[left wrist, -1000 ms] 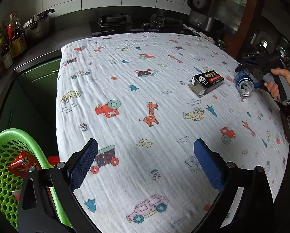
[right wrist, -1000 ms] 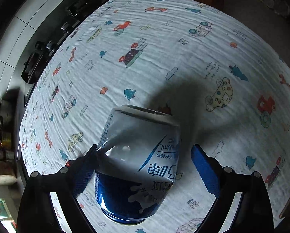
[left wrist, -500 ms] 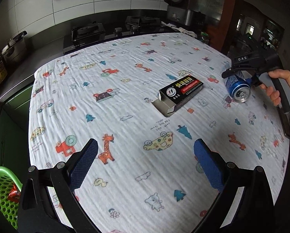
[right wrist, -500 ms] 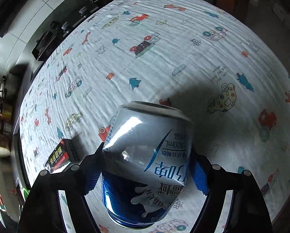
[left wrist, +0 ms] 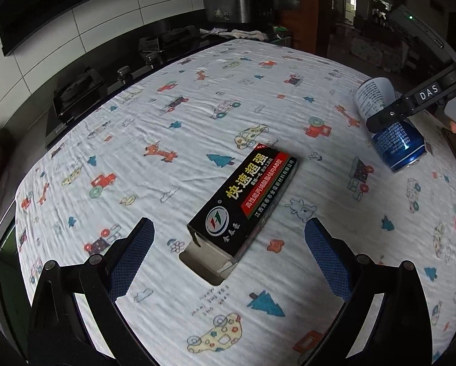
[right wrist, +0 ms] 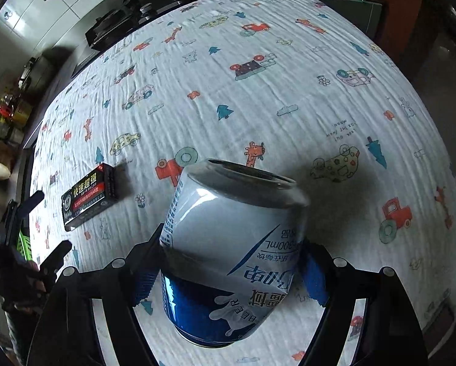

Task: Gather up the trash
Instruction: 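Grasp the black glue box with the left tool while the right tool holds the can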

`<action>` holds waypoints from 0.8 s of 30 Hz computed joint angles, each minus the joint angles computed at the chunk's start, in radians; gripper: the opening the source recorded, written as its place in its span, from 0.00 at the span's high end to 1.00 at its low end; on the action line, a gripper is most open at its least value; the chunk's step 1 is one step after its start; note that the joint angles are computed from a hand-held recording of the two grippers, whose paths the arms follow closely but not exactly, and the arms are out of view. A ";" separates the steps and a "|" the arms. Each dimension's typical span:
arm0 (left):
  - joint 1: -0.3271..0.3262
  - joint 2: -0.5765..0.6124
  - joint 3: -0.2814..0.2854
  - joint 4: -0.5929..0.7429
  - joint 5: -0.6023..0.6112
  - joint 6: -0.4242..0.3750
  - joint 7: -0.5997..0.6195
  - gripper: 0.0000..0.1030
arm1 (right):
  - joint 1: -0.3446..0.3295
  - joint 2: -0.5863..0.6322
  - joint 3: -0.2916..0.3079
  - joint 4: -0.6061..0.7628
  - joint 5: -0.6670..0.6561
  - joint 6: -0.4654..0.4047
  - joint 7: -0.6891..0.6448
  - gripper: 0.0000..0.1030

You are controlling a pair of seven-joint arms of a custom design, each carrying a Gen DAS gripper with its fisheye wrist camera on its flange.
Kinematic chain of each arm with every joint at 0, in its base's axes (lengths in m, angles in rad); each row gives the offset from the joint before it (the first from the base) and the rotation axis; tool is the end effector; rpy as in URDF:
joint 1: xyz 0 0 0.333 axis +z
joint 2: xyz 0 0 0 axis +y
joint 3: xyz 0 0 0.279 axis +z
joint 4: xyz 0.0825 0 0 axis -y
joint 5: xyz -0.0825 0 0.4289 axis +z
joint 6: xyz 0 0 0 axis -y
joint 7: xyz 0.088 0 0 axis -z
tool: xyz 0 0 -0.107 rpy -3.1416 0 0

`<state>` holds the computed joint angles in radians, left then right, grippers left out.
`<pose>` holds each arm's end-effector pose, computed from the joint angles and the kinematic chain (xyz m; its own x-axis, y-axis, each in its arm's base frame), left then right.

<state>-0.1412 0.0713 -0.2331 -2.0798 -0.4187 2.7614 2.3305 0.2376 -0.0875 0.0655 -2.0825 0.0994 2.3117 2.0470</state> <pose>0.6000 -0.2158 0.3999 -0.6839 -0.7243 -0.0875 -0.5392 0.5826 -0.6082 0.5716 0.1813 0.4425 -0.1949 -0.9566 -0.2168 -0.9405 0.2450 -0.2354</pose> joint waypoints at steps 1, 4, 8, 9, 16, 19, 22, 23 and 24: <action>-0.003 0.023 -0.001 0.025 0.010 -0.012 -0.001 0.05 | 0.000 -0.005 0.000 -0.004 -0.009 -0.001 -0.004 0.27; -0.005 0.086 -0.012 0.085 0.062 -0.031 -0.015 0.05 | -0.001 -0.015 -0.005 -0.019 0.019 0.000 -0.043 0.27; 0.004 0.154 -0.029 0.155 0.137 -0.060 -0.060 0.08 | -0.004 -0.032 -0.009 -0.041 0.046 -0.001 -0.085 0.27; 0.010 0.167 -0.036 0.170 0.141 -0.072 -0.063 0.14 | -0.005 -0.033 -0.009 -0.043 0.050 -0.003 -0.097 0.27; 0.061 0.192 -0.076 0.207 0.051 -0.130 -0.041 0.38 | 0.003 -0.025 0.003 -0.044 0.045 0.000 -0.131 0.27; 0.062 0.168 -0.074 0.175 0.037 -0.113 -0.050 0.47 | 0.012 -0.022 0.009 -0.042 0.049 0.009 -0.136 0.27; 0.067 0.124 -0.068 0.130 0.004 -0.117 -0.055 0.53 | 0.026 -0.008 0.017 -0.028 0.059 0.017 -0.138 0.27; 0.066 0.106 -0.063 0.109 -0.004 -0.111 -0.055 0.53 | 0.031 -0.007 0.019 -0.025 0.063 0.020 -0.140 0.27; 0.064 0.083 -0.058 0.082 -0.015 -0.099 -0.050 0.53 | 0.037 -0.004 0.022 -0.021 0.067 0.021 -0.144 0.27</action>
<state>-0.0768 0.1538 -0.2910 -1.9979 -0.4333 2.6626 2.2805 0.2746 -0.0918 0.0872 -2.1033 0.1665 2.3326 1.9033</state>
